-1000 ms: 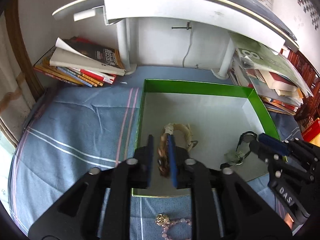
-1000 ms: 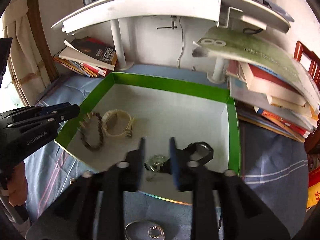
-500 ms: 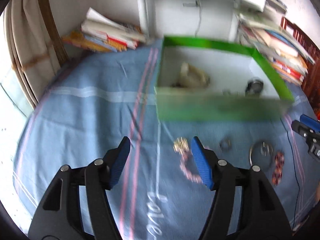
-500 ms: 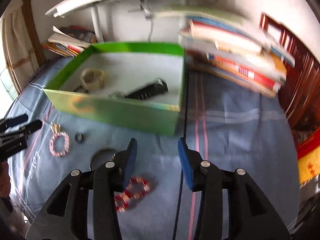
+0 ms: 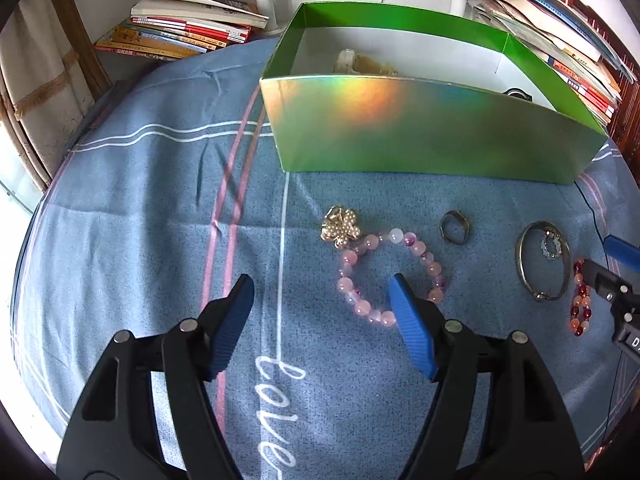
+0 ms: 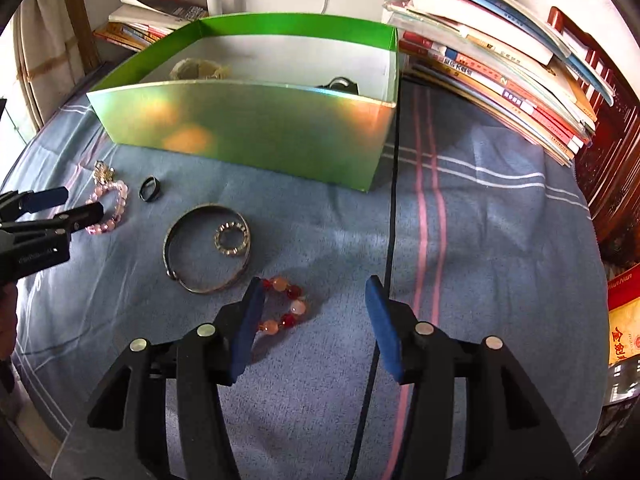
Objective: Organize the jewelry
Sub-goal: 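Move the right gripper to the red-and-white bead bracelet and close on it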
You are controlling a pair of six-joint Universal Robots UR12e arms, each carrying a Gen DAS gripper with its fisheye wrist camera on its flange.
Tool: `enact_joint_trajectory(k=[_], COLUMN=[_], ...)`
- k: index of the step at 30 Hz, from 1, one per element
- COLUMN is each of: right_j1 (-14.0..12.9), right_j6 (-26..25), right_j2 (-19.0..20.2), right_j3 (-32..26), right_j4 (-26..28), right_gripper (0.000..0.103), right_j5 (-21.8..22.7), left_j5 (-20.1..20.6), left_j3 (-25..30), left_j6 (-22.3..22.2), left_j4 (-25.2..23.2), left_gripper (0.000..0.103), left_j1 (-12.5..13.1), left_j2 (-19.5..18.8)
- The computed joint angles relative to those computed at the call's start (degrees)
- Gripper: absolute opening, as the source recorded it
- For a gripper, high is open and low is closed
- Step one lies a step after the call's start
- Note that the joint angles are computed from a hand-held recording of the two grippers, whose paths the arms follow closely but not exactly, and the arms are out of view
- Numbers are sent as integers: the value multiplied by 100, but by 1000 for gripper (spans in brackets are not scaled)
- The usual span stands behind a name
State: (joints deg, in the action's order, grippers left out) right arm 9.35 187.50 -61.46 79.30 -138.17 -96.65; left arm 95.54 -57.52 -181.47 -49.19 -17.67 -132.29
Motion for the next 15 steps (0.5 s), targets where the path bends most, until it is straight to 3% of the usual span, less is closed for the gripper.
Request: enact_joint_trajectory(k=[10, 15], right_j1=[-67, -51], right_j6=[585, 551], right_j2=[43, 44], right_j3=[1, 55], right_j4=[-64, -240], right_gripper=[58, 58], right_j5=[-239, -315], left_j5=[-101, -75], left_j3=[-300, -466], left_j6=[-74, -3], left_j4=[160, 272], left_gripper=[74, 74], left_j1=[56, 33], left_j2=[159, 247])
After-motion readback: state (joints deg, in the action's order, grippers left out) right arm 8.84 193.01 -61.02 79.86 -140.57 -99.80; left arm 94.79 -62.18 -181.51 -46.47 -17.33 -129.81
